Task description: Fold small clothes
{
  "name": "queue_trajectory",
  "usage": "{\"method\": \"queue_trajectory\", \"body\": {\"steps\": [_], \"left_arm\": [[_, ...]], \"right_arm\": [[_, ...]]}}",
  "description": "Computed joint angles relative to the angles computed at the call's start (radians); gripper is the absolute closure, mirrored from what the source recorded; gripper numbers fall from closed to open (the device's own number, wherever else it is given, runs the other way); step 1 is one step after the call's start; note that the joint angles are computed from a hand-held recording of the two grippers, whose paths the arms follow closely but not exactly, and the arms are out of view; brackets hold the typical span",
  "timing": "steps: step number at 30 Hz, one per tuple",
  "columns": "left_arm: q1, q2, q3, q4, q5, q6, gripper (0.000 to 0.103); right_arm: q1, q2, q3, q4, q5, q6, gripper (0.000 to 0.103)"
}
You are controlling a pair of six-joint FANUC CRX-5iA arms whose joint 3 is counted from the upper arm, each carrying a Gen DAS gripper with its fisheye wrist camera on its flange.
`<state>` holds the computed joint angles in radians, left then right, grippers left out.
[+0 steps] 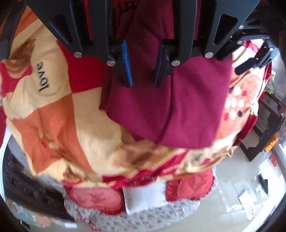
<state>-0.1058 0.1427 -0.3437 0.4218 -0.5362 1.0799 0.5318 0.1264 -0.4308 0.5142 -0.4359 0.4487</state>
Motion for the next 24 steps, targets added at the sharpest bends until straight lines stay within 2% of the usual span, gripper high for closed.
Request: {"method": "queue_trajectory", "body": {"steps": [4, 10, 12, 14, 18, 20, 23, 24], "left_arm": [[-0.005, 0.016, -0.003, 0.028, 0.015, -0.019, 0.019], [0.0, 0.008, -0.005, 0.041, -0.004, -0.03, 0.019], [0.005, 0.0, -0.008, 0.045, -0.014, -0.039, 0.019], [0.008, -0.005, -0.009, 0.044, -0.019, -0.038, 0.019], [0.008, -0.01, -0.008, 0.031, -0.022, -0.027, 0.019], [0.009, -0.011, -0.008, 0.026, -0.025, -0.02, 0.019], [0.009, -0.008, -0.006, 0.018, -0.031, -0.01, 0.018], [0.01, -0.007, -0.009, 0.026, -0.032, -0.016, 0.018]], "right_arm": [[-0.017, 0.005, -0.057, 0.127, 0.07, -0.103, 0.098], [-0.021, -0.028, -0.052, 0.004, 0.087, 0.017, 0.094], [-0.02, -0.058, -0.08, 0.003, 0.11, -0.002, 0.083], [-0.014, -0.085, -0.101, -0.019, 0.124, 0.008, 0.079], [0.003, -0.119, -0.136, 0.011, 0.129, -0.031, 0.079], [0.018, -0.119, -0.134, 0.002, 0.112, -0.011, 0.078], [0.045, -0.079, -0.1, 0.005, 0.015, 0.015, 0.074], [0.043, -0.075, -0.109, 0.024, 0.026, 0.003, 0.071]]}}
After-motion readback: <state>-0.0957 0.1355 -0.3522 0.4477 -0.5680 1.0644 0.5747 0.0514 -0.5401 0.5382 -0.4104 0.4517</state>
